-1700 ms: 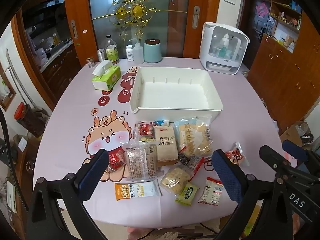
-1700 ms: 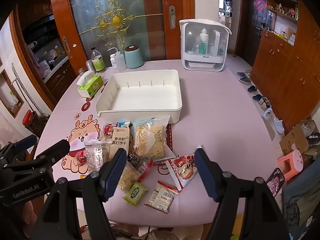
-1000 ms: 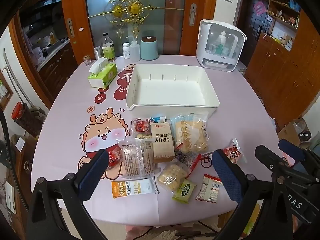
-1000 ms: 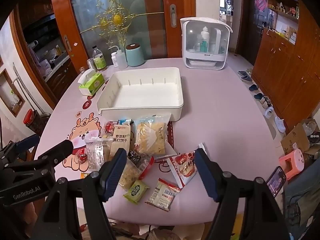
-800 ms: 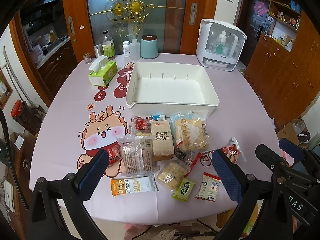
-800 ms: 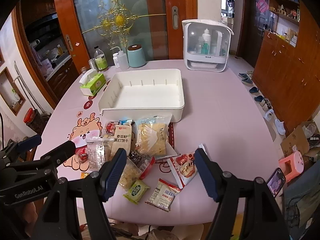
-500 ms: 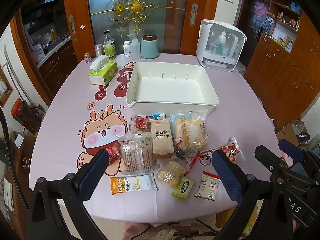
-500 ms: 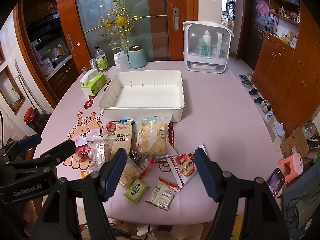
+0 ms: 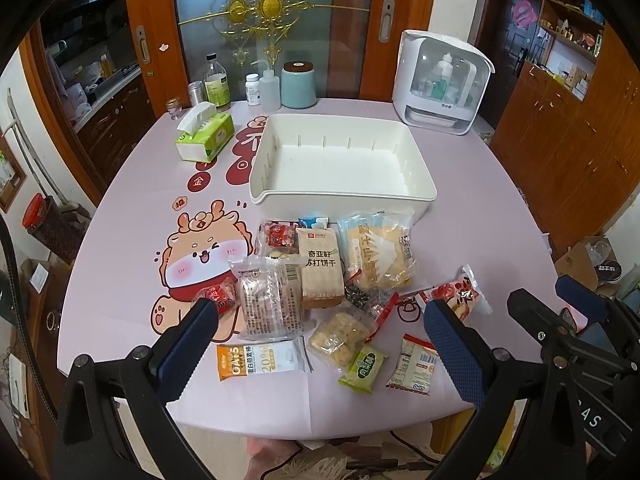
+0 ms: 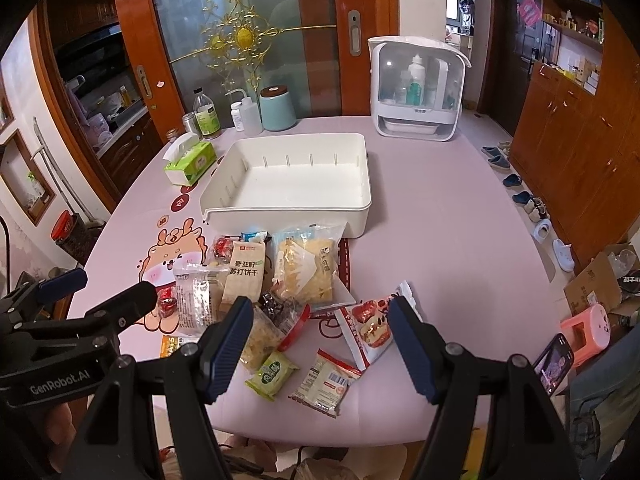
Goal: Organize snacks
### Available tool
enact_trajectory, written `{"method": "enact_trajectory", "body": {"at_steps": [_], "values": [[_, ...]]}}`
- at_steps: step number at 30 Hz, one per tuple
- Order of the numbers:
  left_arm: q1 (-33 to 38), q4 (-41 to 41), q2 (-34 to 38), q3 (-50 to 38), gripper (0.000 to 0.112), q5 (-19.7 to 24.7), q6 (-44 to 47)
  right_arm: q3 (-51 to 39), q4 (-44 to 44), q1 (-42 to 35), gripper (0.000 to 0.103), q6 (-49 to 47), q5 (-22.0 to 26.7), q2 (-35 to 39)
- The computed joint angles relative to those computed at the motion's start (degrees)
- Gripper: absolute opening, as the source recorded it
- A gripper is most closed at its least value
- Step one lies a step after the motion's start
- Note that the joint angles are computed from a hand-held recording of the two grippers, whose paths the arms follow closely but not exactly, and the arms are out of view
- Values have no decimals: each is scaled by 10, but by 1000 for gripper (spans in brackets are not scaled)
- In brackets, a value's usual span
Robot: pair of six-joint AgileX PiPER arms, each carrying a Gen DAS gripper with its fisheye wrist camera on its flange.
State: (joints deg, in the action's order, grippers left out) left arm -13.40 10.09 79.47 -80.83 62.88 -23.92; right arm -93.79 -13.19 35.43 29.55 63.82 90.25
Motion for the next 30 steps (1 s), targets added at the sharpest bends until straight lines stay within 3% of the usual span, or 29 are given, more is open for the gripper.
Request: {"method": "enact_trajectory", "body": {"at_steps": [14, 20, 24, 30], "values": [[-49, 59, 23, -28, 102, 45, -107, 33, 68, -58, 71, -83, -38, -11], [-54, 81, 48, -46, 102, 66, -105, 53, 128, -99, 71, -114, -50, 6], [-41, 84, 70, -48, 102, 61, -79, 56, 136, -107, 71, -103, -51, 29], [26, 33, 102, -28, 102, 7, 7, 52, 106, -119, 71, -69, -36, 81]]}}
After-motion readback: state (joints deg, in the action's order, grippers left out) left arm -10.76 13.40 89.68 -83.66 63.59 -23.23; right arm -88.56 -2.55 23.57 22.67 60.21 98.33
